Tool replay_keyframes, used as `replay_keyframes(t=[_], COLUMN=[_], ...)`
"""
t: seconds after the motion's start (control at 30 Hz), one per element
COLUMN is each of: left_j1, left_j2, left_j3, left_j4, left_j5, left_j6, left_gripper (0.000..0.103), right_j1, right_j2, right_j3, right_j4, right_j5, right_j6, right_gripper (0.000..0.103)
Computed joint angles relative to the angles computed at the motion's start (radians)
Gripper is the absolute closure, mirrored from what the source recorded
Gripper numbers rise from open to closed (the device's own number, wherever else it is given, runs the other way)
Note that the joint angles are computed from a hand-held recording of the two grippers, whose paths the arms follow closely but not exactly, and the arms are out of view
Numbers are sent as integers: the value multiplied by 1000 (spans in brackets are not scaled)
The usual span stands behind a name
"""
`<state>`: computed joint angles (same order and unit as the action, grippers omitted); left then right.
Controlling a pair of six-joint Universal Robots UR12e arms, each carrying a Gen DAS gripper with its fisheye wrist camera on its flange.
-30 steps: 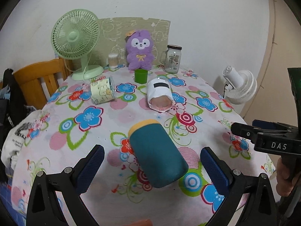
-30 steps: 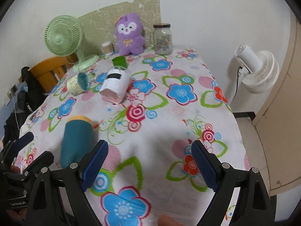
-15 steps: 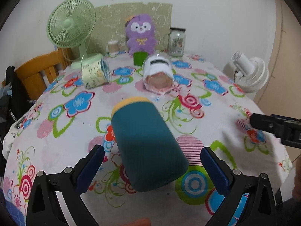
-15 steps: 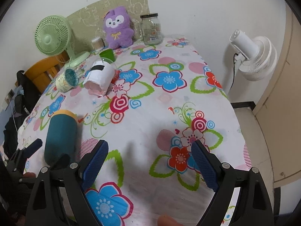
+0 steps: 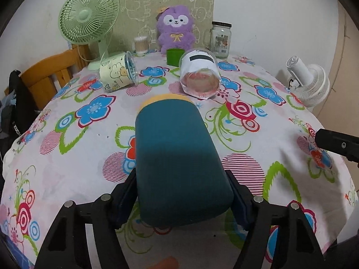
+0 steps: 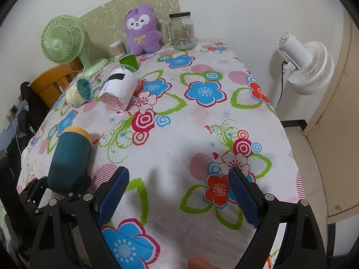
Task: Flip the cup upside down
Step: 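Rotate the held teal cup with the left gripper so its rim faces down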
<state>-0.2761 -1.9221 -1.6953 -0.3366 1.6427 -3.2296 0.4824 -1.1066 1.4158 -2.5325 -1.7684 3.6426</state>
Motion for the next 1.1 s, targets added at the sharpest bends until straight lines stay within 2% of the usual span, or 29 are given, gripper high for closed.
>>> replay_keyframes(t=[0.33,0.67,0.93,1.1], left_j1=[10,26,42,47], left_j2=[33,67,88,91], left_j3=[-3,23,33,38], left_j4=[42,28,35,-5], left_j5=[15,-5,-20,-19], left_j6=[9,48,34,26], left_gripper=[34,36,37,37], right_j1=[7,18,35,44], right_j2=[6,12,29,41], right_j3=[-7,-21,-52,-69], right_j4=[-10,-21,-15,-12], right_j5=[9,10,17,24], right_j6=[-14,-37,-76,-91], right_gripper=[12,12,12,12])
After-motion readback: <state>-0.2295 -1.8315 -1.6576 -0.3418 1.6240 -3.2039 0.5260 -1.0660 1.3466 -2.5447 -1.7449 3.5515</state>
